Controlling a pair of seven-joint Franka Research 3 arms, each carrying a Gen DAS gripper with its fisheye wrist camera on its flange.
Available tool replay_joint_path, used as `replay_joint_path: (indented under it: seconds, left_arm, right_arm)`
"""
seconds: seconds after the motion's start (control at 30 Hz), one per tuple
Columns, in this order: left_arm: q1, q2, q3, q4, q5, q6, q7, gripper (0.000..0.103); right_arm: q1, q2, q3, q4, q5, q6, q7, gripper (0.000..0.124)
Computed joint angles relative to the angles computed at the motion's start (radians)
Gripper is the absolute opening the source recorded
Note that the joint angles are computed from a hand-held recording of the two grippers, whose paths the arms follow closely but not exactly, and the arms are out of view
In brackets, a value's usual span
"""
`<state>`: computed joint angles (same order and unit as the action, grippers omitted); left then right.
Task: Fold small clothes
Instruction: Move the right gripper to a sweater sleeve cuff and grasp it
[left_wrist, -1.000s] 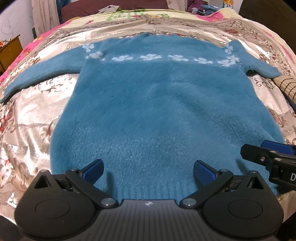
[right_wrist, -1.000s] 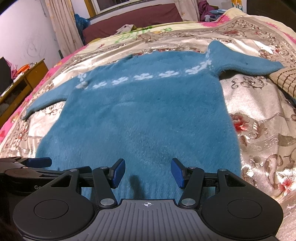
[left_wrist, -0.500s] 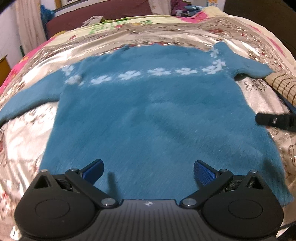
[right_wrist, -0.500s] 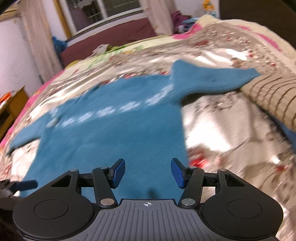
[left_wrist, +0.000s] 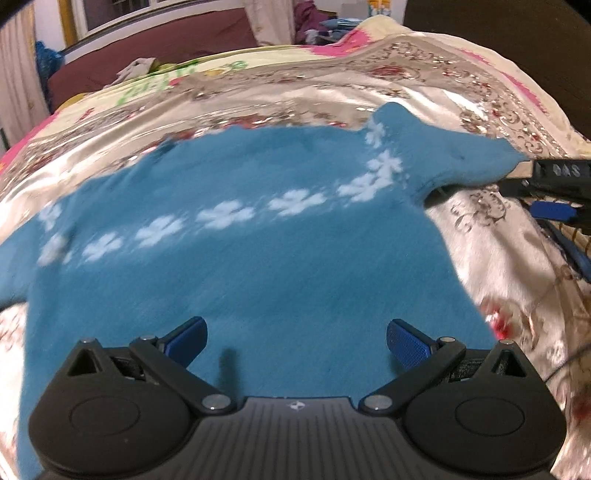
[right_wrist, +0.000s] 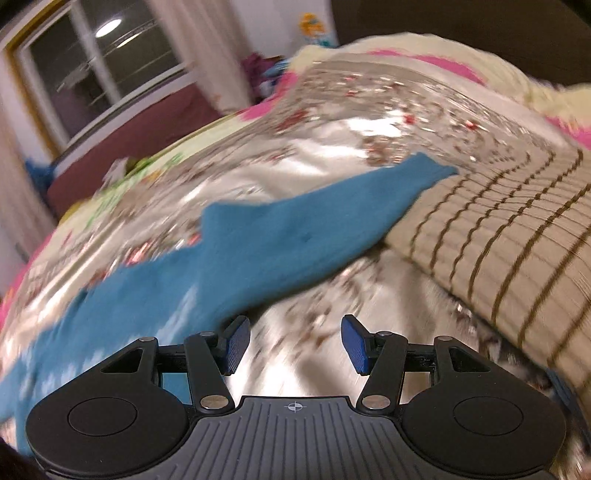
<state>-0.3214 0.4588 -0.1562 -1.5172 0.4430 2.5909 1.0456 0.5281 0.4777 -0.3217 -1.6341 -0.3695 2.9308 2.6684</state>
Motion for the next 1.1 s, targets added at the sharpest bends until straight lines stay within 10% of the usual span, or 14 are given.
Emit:
replay_joint_path:
  seconds: [0.47, 0.97, 1.1]
  left_arm:
    - [-0.049, 0.153, 0.007, 0.192, -0.016, -0.029, 0.07, 0.103]
    - [-0.03, 0.101, 0.012, 0.106, -0.026, -0.018, 0.035, 0.103]
    - [-0.018, 0.066, 0.01, 0.057, -0.025, -0.015, 0.025, 0.103]
  right_arm:
    - [-0.109, 0.247, -0.016, 0.227, 0.312, 0.082, 0.096, 0.049]
    - [-0.029, 0.392, -0.169, 0.355, 0.497, 0.143, 0.136, 0.049]
    - [-0.031, 0.388, -0.171, 0.373, 0.489, 0.118, 0.157, 0.011]
